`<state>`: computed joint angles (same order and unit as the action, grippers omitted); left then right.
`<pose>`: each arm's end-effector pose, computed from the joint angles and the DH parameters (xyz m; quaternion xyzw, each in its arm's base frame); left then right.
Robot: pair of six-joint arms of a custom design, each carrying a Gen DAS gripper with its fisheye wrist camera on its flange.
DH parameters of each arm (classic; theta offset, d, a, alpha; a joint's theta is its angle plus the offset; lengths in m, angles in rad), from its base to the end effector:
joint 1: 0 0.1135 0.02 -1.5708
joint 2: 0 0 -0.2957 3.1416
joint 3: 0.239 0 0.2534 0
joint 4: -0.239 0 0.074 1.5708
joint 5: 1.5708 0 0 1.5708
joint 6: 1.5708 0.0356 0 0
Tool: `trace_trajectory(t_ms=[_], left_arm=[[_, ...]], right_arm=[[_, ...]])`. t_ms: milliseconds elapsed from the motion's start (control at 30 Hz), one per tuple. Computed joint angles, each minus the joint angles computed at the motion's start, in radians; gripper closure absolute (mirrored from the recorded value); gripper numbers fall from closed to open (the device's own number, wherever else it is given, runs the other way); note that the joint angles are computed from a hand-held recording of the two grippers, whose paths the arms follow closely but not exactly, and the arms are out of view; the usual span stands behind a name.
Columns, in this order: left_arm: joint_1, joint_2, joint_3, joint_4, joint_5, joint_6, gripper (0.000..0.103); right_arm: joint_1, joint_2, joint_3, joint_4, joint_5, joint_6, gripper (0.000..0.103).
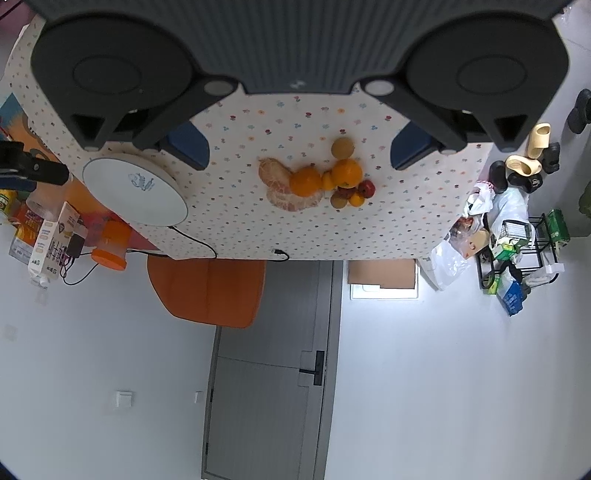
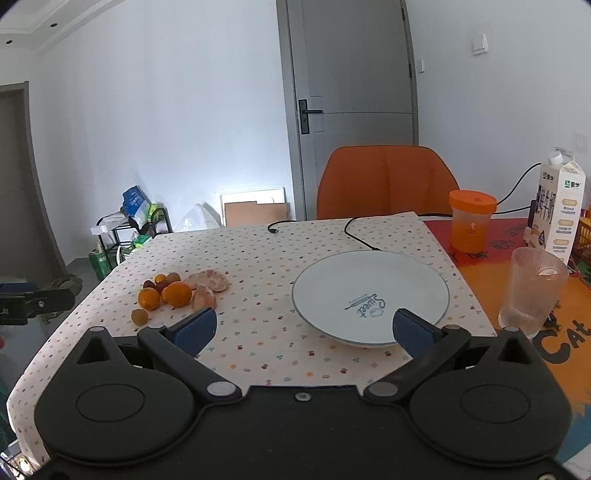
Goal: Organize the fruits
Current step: 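Grasp the brown round fruit with the left tool while the right tool grasps a peeled pomelo segment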
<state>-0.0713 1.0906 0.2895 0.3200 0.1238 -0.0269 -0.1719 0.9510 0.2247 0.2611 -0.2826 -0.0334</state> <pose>0.1939 -0.0183 0.1901 0.0510 0.8526 -0.0782 0.5141 0.1680 -0.0191 0.1870 -0.0155 0.8457 0.0660 0.5294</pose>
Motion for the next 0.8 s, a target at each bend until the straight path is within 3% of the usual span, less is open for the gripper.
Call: trace_trajectory(t_ms=[367,800], left_arm=[[0.029,0.053,0.012,0.064,0.029,0.012,0.0],[0.059,0.237,0.033,0.207,0.065,-0.008,0.0]], right_arm=[[0.045,0.052,0.018,0.055,0.009,0.023,0.0],[0.166,0.223,0.032,0.199,0.178,0.052,0.0]])
